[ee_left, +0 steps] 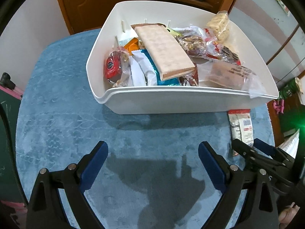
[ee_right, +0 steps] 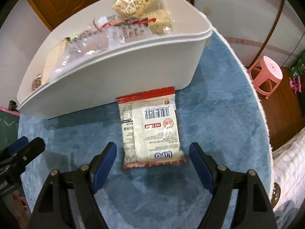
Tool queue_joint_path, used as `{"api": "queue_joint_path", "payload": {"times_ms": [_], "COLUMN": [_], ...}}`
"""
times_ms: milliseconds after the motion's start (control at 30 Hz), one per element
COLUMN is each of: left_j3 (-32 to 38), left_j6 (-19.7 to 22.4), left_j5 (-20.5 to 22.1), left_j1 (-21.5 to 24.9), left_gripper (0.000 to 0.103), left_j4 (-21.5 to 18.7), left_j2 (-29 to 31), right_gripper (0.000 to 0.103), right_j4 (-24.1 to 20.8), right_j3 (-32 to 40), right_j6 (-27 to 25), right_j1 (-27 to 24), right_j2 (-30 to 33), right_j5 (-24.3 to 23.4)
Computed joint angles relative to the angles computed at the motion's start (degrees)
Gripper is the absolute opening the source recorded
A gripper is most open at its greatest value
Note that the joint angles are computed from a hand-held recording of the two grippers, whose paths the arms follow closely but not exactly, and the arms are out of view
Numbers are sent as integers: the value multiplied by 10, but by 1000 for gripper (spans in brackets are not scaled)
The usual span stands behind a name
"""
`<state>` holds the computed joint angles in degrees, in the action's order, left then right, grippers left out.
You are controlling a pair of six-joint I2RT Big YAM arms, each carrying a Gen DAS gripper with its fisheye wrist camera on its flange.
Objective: Organize snacks
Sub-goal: 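Grasp the white-red LIPO bag with the right tool, then lift the LIPO bag with the right tool and carry it over the bin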
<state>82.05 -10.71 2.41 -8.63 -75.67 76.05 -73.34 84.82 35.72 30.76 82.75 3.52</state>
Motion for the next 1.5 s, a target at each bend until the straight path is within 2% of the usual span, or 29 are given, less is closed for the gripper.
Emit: {"api": "queue_joint_path", "payload": {"times_ms": [200, 267, 333, 500, 767, 900, 1167, 1333, 1500], "left_j3": [-2, -4, -2, -1, 12, 22, 51, 110, 186], "left_j6": [4, 4, 4, 3, -4, -4, 5, 9, 16], "left_j5": [2, 0, -1, -6, -18, -30, -41, -56, -59], "left_j1": [8, 11, 13, 8, -20, -37, -30, -34, -33], "left_gripper": [95, 95, 95, 95, 95, 95, 95, 95, 95], "left_j4": [4, 4, 6, 8, -6, -20, -70, -100, -110], "left_j2": [8, 7, 11, 10, -14, -32, -80, -83, -64], "right_gripper": [79, 74, 60, 47, 46, 46, 46, 46, 46], "right_j4": [-5, -8, -7, -12, -23, -30, -34, -34, -38], "right_j3": [10, 11, 10, 6, -12, -4, 6, 49, 125], "right_j6": [-19, -23, -25, -25, -6, 12, 8, 12, 6], "right_j1": [18, 26, 32, 37, 53, 80, 85, 97, 104], "right_j2": [18, 20, 18, 7, -39, -57, -106, -120, -108], "right_j5": [50, 69, 79, 76, 41, 44, 50, 68, 98]}}
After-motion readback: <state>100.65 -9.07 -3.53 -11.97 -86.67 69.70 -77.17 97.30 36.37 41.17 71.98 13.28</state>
